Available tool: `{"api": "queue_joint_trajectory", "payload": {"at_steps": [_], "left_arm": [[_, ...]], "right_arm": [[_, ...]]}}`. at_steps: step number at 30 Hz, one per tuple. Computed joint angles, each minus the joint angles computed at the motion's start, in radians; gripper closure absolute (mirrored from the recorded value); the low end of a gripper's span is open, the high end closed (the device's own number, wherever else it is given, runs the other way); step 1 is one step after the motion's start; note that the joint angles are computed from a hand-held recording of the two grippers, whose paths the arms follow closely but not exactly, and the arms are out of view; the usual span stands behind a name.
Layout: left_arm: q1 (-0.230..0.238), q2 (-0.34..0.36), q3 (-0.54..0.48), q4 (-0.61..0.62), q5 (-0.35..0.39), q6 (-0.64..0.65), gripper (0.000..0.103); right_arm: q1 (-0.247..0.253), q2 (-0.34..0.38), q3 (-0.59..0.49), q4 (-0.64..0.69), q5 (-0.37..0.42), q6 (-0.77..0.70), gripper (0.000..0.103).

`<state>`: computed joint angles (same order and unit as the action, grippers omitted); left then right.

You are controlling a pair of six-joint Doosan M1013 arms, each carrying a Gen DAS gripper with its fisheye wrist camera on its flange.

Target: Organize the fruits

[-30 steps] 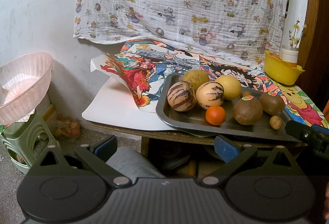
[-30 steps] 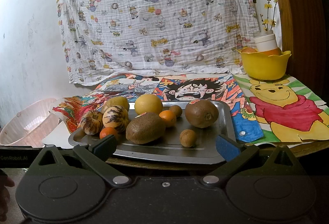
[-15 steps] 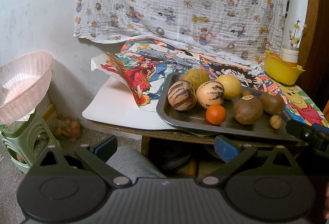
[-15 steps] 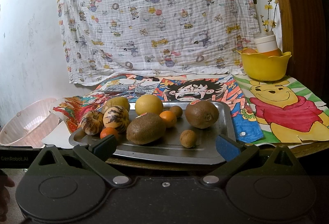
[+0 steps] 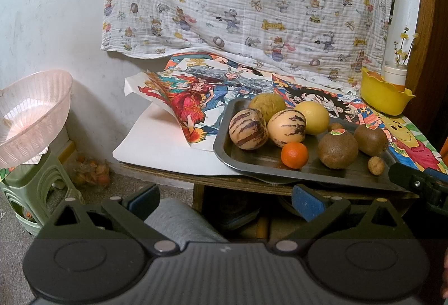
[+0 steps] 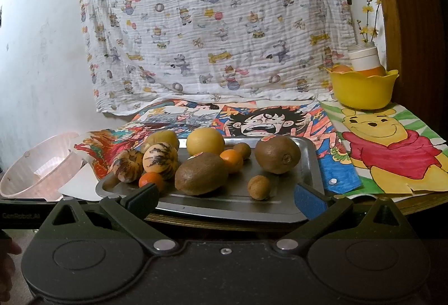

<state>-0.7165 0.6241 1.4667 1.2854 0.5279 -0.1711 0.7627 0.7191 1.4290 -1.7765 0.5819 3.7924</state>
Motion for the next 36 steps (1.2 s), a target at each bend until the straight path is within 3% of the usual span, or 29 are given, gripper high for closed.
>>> {"api": "queue_joint_trajectory", "payload": {"at_steps": [36], "left_arm": [[-0.005,-0.008,0.020,0.070,0.005,-0.074,0.001]], "right_arm": [[0.004,0.004,-0.006,0.013,-0.003,-0.010,0.001]]}}
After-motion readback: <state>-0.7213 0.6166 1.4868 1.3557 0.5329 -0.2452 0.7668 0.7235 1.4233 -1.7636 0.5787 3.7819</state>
